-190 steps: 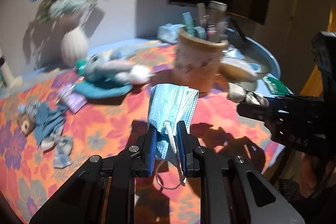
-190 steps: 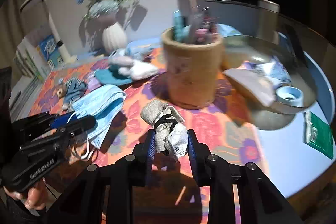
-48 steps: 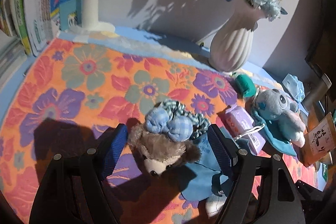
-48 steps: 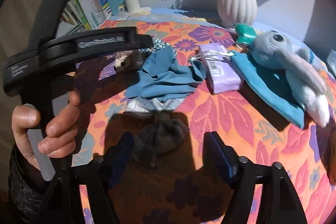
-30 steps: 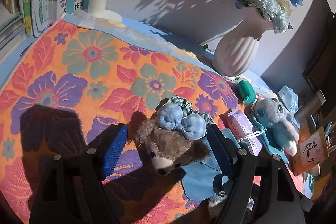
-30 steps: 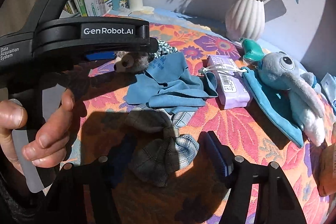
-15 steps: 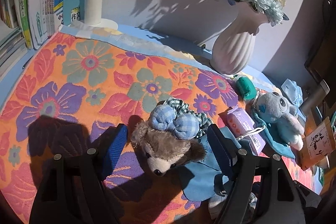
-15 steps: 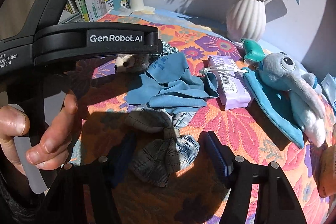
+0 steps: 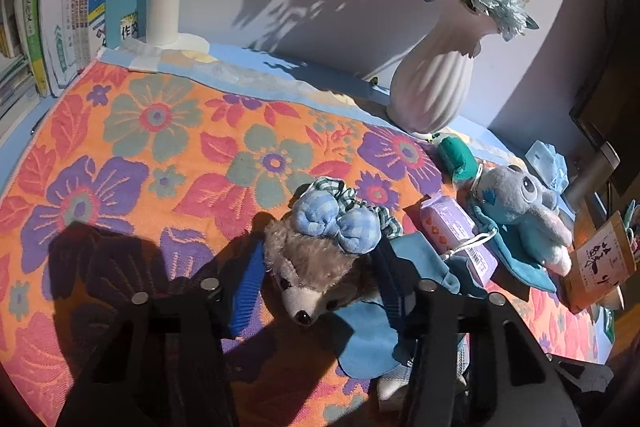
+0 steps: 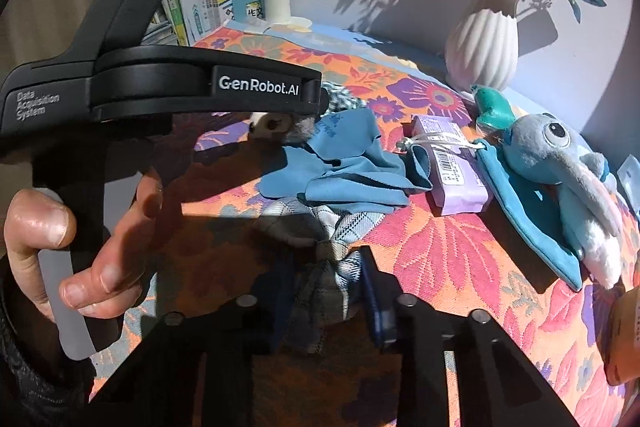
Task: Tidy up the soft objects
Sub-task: 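Grasp the brown teddy bear with the left tool while the right tool grasps the plaid bow, then carry the teddy bear and plaid bow over to the glass bowl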
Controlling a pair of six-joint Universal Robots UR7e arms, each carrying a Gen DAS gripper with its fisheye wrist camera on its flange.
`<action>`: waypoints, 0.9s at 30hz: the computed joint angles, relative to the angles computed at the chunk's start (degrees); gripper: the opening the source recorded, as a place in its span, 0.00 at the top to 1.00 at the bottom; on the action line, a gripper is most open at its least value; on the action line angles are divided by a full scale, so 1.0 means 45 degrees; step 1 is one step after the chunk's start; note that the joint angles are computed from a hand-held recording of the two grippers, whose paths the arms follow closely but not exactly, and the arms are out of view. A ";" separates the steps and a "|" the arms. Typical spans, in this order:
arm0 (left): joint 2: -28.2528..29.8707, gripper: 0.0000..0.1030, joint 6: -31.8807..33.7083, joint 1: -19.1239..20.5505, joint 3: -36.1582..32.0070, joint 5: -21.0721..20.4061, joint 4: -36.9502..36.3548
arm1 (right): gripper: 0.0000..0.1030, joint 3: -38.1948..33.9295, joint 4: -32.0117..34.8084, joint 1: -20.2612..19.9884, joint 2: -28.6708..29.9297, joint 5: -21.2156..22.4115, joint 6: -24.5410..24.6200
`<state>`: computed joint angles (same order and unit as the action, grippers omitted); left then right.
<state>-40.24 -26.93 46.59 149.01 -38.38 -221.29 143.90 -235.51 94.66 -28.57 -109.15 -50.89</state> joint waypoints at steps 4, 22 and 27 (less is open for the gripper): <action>0.0054 0.56 0.0171 0.0046 0.0184 -0.0344 -0.0794 | 0.76 0.0390 0.0684 -0.0362 -0.0612 0.0510 0.0143; 0.0180 0.57 -0.1212 -0.3189 0.1784 -0.0435 -0.2961 | 0.77 0.3125 0.1397 -0.4178 -0.4820 0.2352 -0.0253; -0.0122 0.57 -0.1629 -0.4792 0.1984 -0.0146 -0.2755 | 0.77 0.3665 0.1586 -0.4655 -0.6264 0.3076 -0.0308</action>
<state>-40.79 -34.26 25.03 157.94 -39.04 -233.69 160.40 -228.37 73.71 -56.76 -95.31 -52.27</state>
